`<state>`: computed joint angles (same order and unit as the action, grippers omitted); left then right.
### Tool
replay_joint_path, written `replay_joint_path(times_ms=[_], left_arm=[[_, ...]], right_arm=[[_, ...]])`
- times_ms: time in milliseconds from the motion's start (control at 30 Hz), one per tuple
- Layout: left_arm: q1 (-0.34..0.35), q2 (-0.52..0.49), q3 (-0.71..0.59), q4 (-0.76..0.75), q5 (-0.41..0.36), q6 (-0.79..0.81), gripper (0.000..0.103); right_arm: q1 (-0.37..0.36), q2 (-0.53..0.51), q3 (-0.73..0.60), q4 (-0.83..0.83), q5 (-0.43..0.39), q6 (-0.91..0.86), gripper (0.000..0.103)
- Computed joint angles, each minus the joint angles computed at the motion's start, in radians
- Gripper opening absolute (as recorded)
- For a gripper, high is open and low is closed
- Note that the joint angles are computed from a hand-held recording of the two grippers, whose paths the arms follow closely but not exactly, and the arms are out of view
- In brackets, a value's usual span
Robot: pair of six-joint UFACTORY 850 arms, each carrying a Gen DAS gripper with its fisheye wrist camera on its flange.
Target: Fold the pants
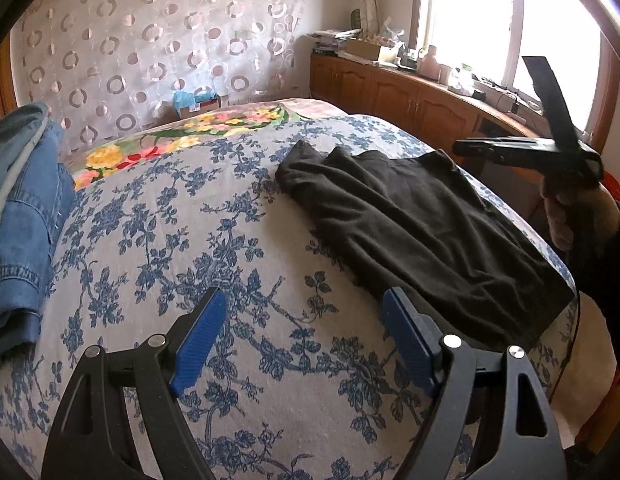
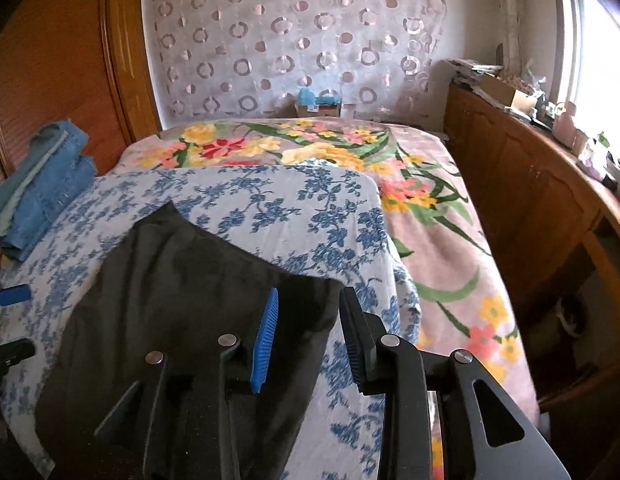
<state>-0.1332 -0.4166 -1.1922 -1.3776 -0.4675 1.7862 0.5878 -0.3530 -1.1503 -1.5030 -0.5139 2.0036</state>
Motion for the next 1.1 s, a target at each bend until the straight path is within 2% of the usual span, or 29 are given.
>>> replay_joint_path(times_ms=[233,533,833,900,967,1100], left_arm=[[-0.009,0.029,0.037,-0.023,-0.012,0.019,0.081],[-0.019,0.118,0.137,-0.064,-0.045,0.077,0.081],[-0.026,0.203,0.221,-0.135,-0.050,0.169,0.081],[-0.028,0.211,0.234,-0.156,-0.043,0.185,0.081],[-0.028,0.218,0.247,-0.174,-0.040,0.197,0.081],[-0.034,0.220,0.266,-0.191,-0.013,0.203,0.081]], right_arm=[[0.061,0.075,0.093,-0.051,-0.020,0.072,0.033],[0.159,0.162,0.221,-0.048,-0.056,0.160,0.033],[0.216,0.205,0.283,-0.048,-0.096,0.240,0.033],[0.236,0.204,0.290,-0.073,-0.121,0.287,0.037],[0.251,0.192,0.292,-0.087,-0.142,0.334,0.054],[0.280,0.178,0.301,-0.106,-0.162,0.399,0.055]])
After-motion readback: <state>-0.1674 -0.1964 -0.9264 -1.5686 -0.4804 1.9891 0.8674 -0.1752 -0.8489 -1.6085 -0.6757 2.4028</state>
